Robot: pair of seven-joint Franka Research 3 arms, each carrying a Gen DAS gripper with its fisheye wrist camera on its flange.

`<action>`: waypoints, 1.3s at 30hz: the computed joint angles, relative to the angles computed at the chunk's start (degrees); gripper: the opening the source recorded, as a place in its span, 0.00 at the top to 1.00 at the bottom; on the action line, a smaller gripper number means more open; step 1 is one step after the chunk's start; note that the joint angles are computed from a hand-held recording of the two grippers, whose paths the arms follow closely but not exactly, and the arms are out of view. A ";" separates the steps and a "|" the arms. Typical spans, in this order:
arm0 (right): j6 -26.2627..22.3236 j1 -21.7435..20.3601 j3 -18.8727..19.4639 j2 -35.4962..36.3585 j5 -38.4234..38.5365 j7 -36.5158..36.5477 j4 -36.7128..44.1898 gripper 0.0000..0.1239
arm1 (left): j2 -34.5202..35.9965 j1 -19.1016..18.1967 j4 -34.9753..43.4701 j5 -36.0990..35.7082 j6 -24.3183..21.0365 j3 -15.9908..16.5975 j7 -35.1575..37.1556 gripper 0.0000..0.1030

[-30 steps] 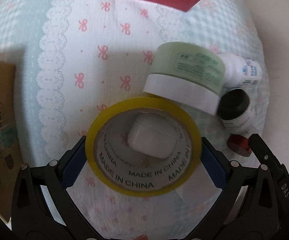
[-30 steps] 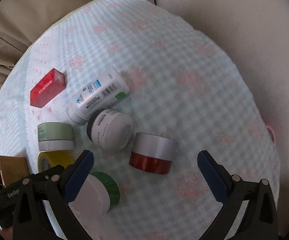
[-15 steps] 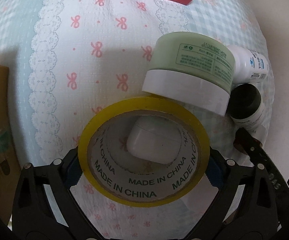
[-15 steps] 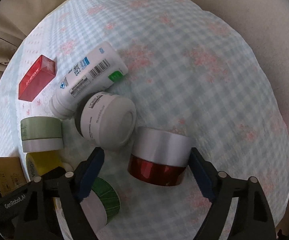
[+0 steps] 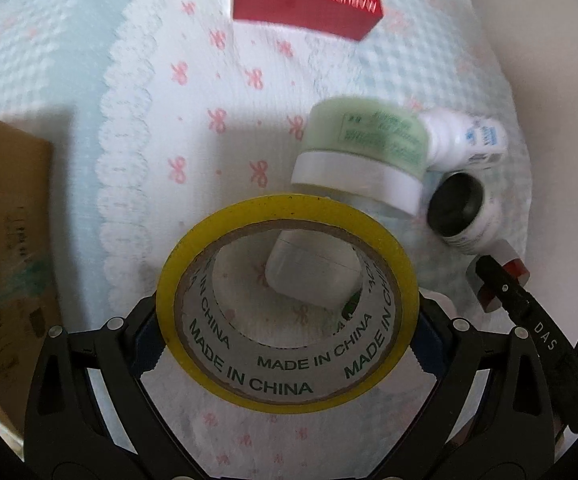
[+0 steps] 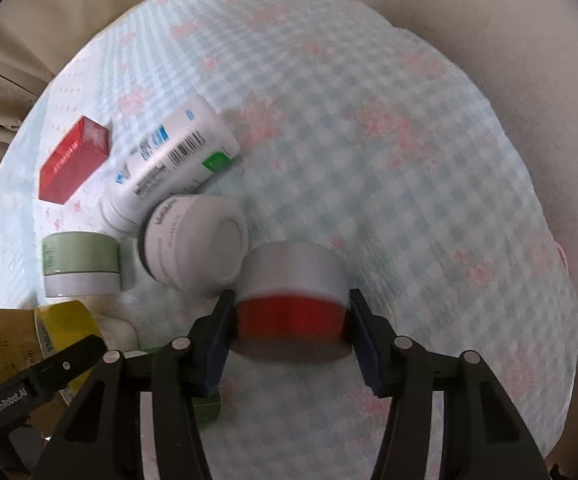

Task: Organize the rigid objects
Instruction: 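Carry tape roll and red jar into the cardboard box and release both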

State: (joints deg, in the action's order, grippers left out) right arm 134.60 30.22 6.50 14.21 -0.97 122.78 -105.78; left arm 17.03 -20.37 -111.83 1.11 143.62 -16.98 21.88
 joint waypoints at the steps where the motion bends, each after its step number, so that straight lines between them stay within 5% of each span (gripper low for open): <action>1: 0.13 0.12 -0.02 -0.51 -0.33 0.13 -0.05 0.60 | -1.26 -0.20 -0.77 0.62 0.17 0.25 -0.72 0.06; 9: -0.53 -0.23 1.34 -8.66 -1.85 0.02 -1.80 0.60 | -12.08 -1.16 -4.40 5.81 -3.21 0.79 -6.37 0.06; 22: -5.33 3.41 6.28 -11.82 -2.94 -5.33 10.89 0.60 | -37.64 0.35 -8.05 13.57 -21.14 -0.27 -9.00 0.06; 30: -8.97 11.12 8.15 -5.79 -6.99 -1.55 23.12 0.60 | -56.30 0.84 -17.37 11.03 -28.65 2.51 -1.88 0.06; 39: -17.88 25.68 6.41 7.02 -15.76 8.88 41.61 0.60 | -74.32 0.94 -31.03 6.69 -34.23 10.77 15.90 0.06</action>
